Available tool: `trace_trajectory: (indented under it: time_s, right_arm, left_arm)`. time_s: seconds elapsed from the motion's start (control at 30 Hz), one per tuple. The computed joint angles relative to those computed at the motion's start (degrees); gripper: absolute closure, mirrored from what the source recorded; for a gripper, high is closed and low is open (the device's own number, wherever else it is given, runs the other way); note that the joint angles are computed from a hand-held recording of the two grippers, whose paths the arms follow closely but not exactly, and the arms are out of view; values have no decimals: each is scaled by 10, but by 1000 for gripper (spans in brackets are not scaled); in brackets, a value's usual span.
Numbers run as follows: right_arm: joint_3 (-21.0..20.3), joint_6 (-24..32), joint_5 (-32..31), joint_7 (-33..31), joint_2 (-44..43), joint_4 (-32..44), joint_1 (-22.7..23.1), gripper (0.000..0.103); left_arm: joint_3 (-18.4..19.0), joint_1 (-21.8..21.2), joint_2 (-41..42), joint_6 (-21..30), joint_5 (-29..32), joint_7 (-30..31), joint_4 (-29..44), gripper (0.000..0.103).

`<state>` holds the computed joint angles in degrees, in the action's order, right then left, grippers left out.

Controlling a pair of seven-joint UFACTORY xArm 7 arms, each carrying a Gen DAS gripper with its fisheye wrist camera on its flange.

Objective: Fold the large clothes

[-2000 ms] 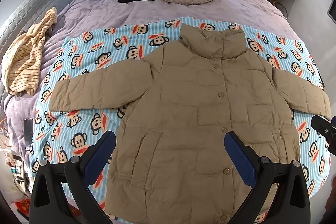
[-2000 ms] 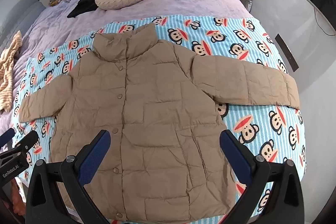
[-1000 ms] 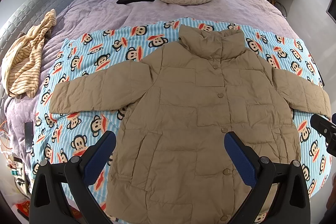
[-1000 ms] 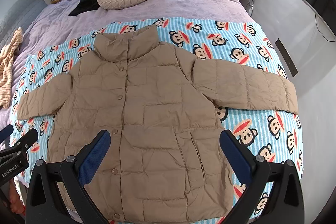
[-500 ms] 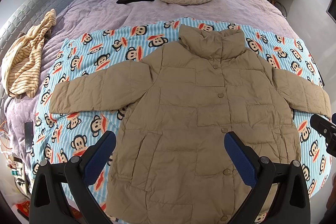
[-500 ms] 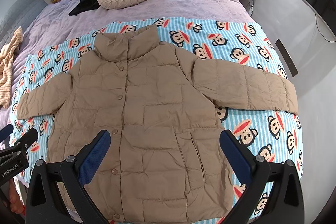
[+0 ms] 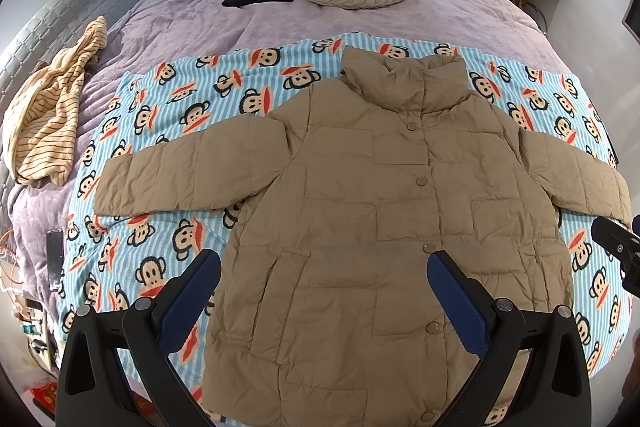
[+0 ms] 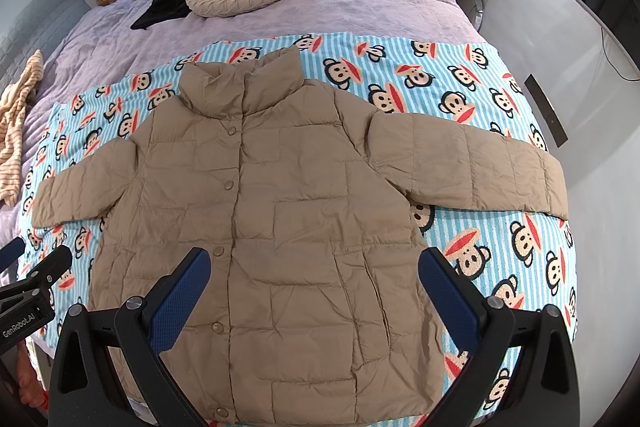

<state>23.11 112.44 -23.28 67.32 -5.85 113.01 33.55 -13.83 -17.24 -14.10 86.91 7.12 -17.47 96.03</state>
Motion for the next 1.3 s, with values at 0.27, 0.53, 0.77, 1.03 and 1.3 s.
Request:
trace_trajectory:
  time_s: [0.27, 0.53, 0.77, 1.03, 1.3]
  right_arm:
    - [0, 0, 0, -2, 2, 2, 0, 0]
    - [-2, -1, -1, 0, 3, 2, 2, 0]
    - [-2, 12, 0, 0, 14, 19, 6, 0]
    - [-18, -12, 39, 9, 16, -1, 7, 0]
    - [-29, -66, 64, 25, 71, 9, 27, 0]
  left_arm:
    - [0, 0, 0, 0, 1, -1, -1, 0]
    - [1, -1, 0, 0, 1, -1, -1, 0]
    - [7, 0, -15, -6, -14, 0, -24, 0]
    - [24, 17, -28, -16, -35, 20, -57, 0]
    - [82, 53, -47, -53, -96, 71, -131, 0]
